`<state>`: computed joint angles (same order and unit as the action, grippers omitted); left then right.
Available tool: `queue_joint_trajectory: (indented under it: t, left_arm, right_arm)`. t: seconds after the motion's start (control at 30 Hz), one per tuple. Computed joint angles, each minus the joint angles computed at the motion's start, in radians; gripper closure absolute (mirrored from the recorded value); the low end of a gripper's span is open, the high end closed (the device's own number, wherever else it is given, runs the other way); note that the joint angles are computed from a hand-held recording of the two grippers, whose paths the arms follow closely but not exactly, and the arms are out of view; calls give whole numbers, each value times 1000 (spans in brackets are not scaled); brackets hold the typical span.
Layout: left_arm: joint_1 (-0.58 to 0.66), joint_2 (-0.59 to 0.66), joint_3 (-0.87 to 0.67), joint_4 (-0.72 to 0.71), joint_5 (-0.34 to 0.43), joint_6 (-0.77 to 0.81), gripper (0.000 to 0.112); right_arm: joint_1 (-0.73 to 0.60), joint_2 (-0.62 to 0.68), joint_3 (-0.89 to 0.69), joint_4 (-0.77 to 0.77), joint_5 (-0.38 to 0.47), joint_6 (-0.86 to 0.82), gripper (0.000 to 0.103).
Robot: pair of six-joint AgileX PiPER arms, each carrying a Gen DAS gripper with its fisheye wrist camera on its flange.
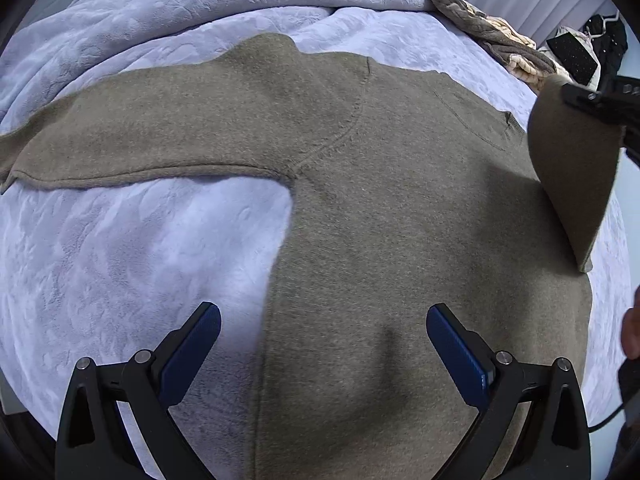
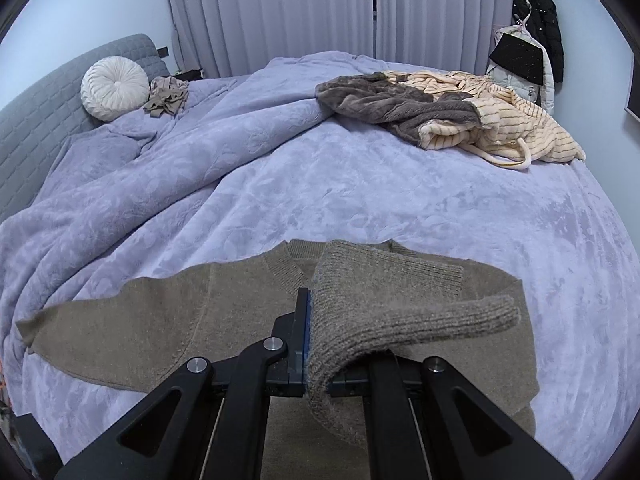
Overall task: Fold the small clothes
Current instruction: 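Lift the sleeve with the right tool and carry it over the sweater body, then grasp the sleeve cuff with the left tool while the right tool opens and releases it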
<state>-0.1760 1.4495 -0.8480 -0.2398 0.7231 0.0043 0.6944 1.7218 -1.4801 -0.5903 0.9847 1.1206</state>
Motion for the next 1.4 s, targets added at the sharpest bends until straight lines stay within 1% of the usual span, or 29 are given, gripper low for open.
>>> queue_joint_trajectory:
  t: [0.17,0.4,0.63,0.77,0.9,1.03,1.13,1.17,1.2,1.27,1.37,1.4]
  left_arm:
    - [53,-12,-24,44,-10,5,9]
    - [190,20,-55,-37,10,130,9]
    - [255,34,-43,-81,15,208,9]
    - [350,63,-68,-140,35,268,9]
    - [432,98,-99,-155,54,294,9]
    - [536,144,-142,-229,81,381,9]
    - [670,225,-211,-351,125,475,9]
    - [737,271,-244,-437,169,537,9]
    - [811,329,-282,-532,230,598,9]
    - [941,442,-341,-688,335,681,9]
    - [1105,594,-392,-879,412,752,9]
    - [1136,639,-407,-926,427,764,9]
  right_arm:
    - [11,76,-32,24,-12,-14,98]
    - [33,203,-101,47,8,-50,98]
    - [72,306,-175,10,72,-52,98]
    - [88,340,-201,-12,105,-53,98]
    - [116,394,-257,-40,159,-80,98]
    - [133,443,-310,-53,195,-101,98]
    - [137,462,-326,-55,208,-106,98]
    - [136,463,-325,-54,207,-107,98]
    - [137,464,-324,-54,207,-108,98]
    - [136,463,-320,-51,203,-109,98]
    - [132,455,-312,-43,194,-106,98]
    - [131,453,-310,-42,192,-105,98]
